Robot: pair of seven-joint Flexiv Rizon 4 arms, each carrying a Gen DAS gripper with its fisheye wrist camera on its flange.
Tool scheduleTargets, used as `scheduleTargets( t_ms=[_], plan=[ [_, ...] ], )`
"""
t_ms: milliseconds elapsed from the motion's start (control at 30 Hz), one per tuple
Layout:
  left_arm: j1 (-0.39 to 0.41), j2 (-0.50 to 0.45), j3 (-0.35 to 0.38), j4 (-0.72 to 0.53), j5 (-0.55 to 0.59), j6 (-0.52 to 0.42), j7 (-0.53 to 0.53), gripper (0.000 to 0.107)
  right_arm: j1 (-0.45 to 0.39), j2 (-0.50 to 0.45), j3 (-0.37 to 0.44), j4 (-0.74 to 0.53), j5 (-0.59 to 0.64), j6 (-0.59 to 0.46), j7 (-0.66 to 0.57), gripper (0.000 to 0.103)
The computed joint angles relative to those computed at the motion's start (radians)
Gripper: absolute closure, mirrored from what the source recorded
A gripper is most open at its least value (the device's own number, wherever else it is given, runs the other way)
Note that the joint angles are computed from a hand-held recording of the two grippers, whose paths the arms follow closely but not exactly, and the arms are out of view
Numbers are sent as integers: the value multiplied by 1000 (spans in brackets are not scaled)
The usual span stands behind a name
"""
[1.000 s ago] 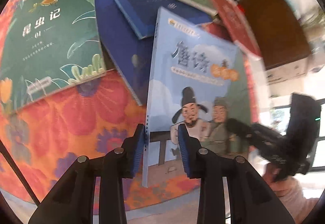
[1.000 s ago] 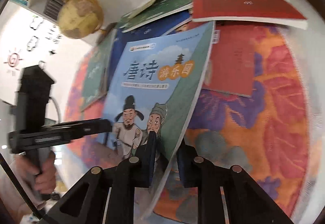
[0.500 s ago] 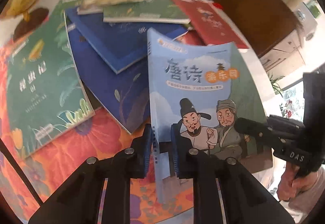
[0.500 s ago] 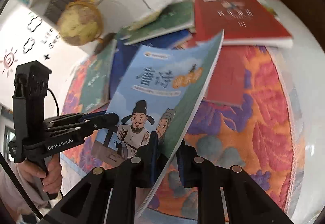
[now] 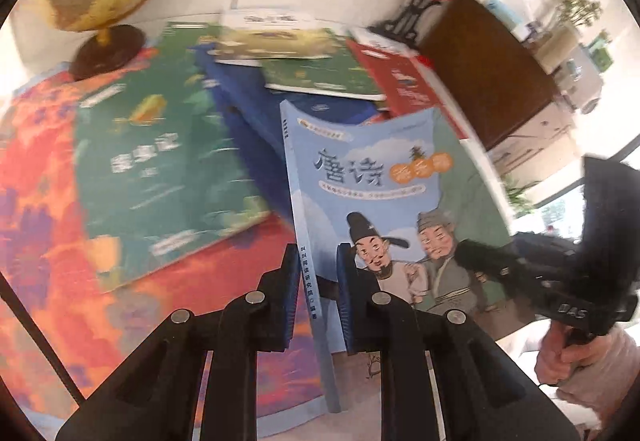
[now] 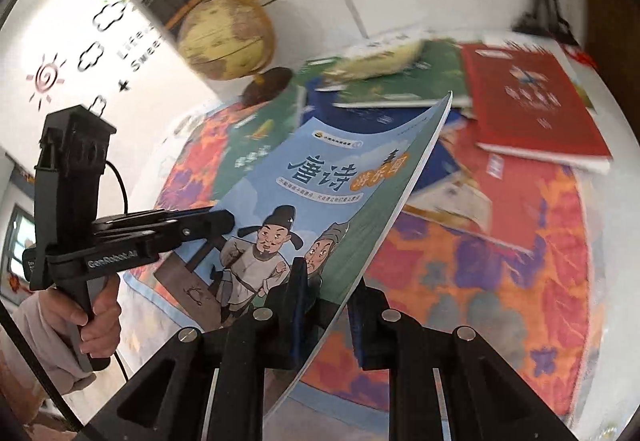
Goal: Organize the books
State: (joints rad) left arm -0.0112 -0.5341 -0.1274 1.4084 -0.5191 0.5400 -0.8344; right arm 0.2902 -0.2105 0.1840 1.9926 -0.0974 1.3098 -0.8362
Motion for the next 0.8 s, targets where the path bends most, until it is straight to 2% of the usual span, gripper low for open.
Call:
scheduleTargets(
  t_ms=[100, 300, 400, 633, 800],
  plan=[
    [17, 10, 20, 13, 1, 53, -6, 92, 23, -59, 3, -80, -17, -15, -7, 85],
    [99, -12, 43, -29, -13, 61, -9, 92, 55, -212, 41, -300, 7, -67, -72, 85],
    [133, -34, 56, -55, -11, 74, -28, 92, 94, -300, 43, -435, -10, -125, -102, 84],
    [226, -97, 92, -121, 25, 90, -92, 92, 181, -563, 80, -844, 14, -302, -199, 84],
    [284, -148, 106, -168, 52, 90, -116, 91, 263, -752, 66, -1174, 32, -469, -256, 84]
  ],
)
